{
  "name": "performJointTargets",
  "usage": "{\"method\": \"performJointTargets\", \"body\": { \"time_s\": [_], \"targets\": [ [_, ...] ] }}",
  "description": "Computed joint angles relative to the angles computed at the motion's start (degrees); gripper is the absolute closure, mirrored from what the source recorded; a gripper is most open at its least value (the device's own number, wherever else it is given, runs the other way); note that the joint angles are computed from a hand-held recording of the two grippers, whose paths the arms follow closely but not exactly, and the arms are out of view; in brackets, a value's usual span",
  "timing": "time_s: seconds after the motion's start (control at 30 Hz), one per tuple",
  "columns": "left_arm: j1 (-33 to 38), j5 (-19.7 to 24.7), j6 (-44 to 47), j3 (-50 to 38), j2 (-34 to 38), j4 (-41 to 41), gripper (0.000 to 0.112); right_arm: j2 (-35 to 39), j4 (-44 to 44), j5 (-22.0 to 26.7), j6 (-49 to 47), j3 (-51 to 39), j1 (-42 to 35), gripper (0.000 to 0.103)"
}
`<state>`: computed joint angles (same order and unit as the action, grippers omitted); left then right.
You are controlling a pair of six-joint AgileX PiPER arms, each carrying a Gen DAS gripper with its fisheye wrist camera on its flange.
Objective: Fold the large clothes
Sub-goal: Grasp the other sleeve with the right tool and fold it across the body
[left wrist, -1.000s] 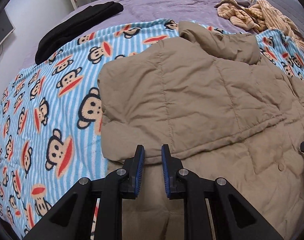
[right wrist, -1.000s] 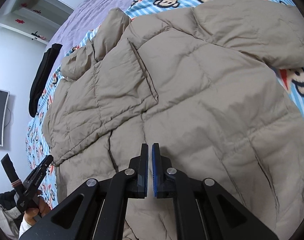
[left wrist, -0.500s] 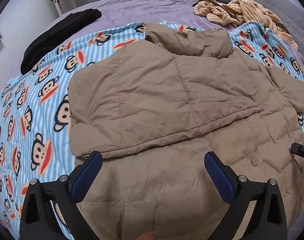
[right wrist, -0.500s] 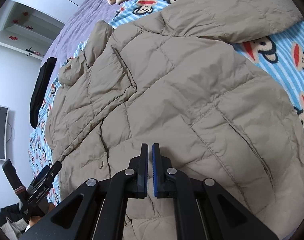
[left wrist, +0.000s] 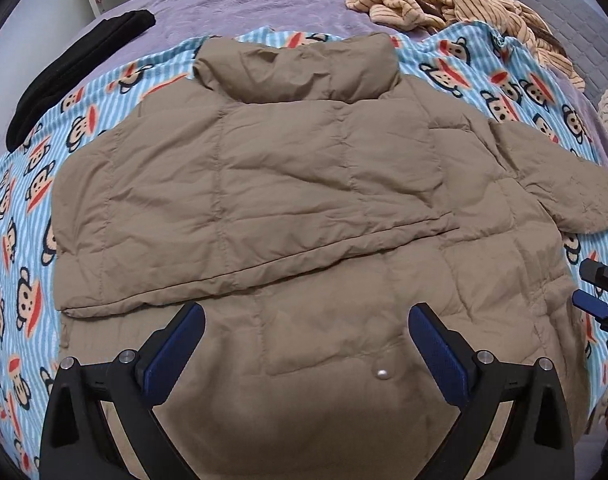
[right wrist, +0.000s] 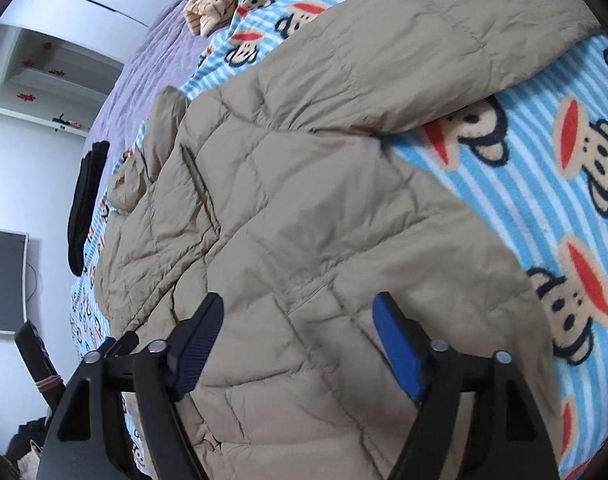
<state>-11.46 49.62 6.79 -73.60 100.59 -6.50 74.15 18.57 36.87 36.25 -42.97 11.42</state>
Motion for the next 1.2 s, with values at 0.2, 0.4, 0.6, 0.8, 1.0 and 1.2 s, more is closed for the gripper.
{"method": "performJointTargets", "body": {
  "time_s": [0.2, 0.4, 0.6, 0.8, 1.0, 1.2],
  "targets": [
    [-7.1, 1.2, -6.4, -3.4, 2.0, 1.3, 0.010, -2.5, 8.1, 4.4, -15.8, 1.9, -17.6, 0.022],
    [-11.4, 2.3, -10.4, -6.8, 4.4, 2.7, 0.010, -1.4, 16.7, 8.5, -31.5, 1.2, -40.2, 0.022],
    [-13.7, 3.3, -14.0, -9.8, 6.4, 4.1, 0.010, 5.1, 26.1, 9.8, -42.7, -3.2, -53.5, 0.022],
    [-15.4, 3.3, -17.4, -11.7, 7.3, 6.3, 0.010, 12.6, 35.2, 10.0, -48.7, -9.7, -58.0, 0.022],
    [-14.6, 2.6, -19.9, -12.0, 7.4, 7.3, 0.010, 18.9, 44.2, 12.9, -52.1, -13.0, -62.6, 0.023],
    [-12.5, 2.0, -23.7, -11.5, 6.0, 9.7, 0.010, 23.5, 56.1, 17.4, -55.7, -12.5, -63.5, 0.094]
  ]
}}
